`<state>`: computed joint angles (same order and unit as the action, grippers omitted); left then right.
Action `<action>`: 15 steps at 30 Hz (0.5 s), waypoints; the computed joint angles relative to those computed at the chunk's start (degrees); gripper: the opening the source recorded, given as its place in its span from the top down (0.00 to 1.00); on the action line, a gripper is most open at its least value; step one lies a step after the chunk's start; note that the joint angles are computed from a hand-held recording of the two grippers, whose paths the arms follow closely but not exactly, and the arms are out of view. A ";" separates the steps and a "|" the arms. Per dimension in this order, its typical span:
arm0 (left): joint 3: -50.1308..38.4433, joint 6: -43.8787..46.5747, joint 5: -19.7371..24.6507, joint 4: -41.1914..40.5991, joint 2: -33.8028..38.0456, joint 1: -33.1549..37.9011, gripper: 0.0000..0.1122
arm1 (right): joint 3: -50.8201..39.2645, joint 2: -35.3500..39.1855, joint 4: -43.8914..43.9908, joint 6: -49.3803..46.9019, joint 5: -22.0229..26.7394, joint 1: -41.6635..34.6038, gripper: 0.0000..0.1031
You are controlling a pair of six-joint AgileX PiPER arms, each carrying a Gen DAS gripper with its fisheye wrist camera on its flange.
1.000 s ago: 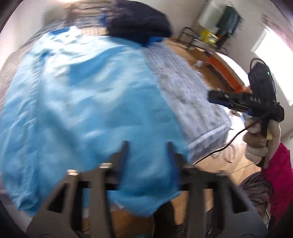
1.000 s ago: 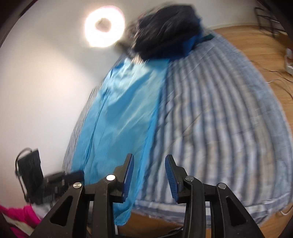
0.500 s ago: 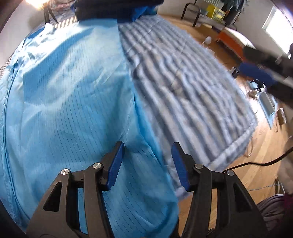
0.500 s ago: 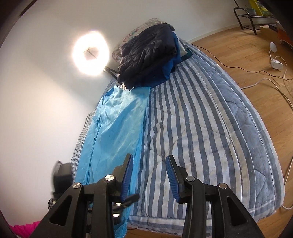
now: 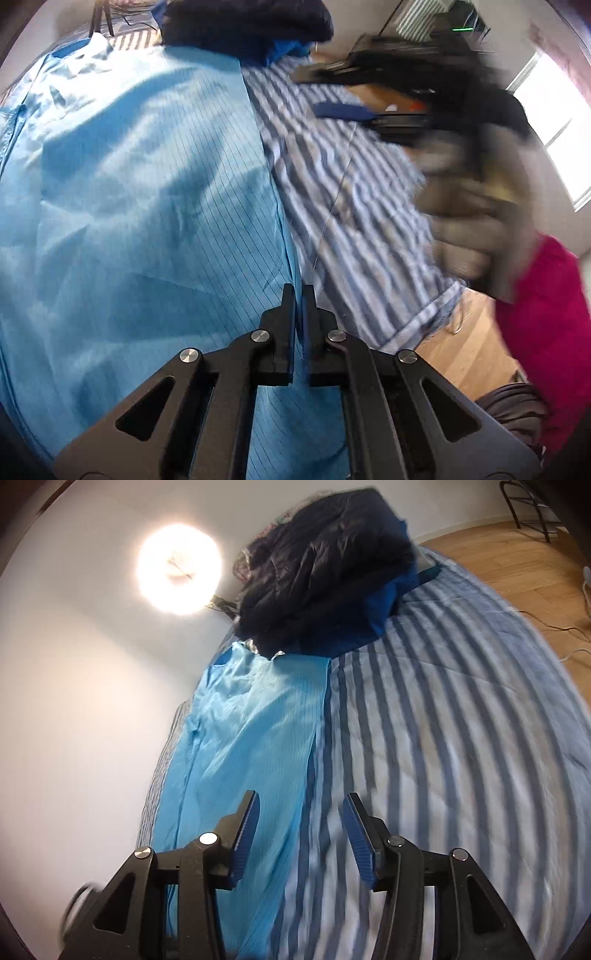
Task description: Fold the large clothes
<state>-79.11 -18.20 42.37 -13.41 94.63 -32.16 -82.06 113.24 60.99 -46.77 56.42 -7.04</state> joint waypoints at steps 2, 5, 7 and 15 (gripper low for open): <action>0.83 1.47 -0.31 -2.22 -1.21 1.10 1.00 | -6.45 4.85 -1.83 5.04 -1.10 2.46 0.51; 3.61 5.67 -1.27 -8.94 -3.20 3.84 1.00 | -15.29 11.39 -3.29 10.84 -1.18 4.95 0.51; 4.98 7.65 -1.57 -11.73 -4.15 5.11 1.00 | -20.15 15.08 -3.42 14.18 -1.12 5.89 0.51; 8.00 11.19 -2.75 -16.79 -7.79 6.34 1.00 | -33.89 23.74 -4.36 23.36 -0.71 8.47 0.71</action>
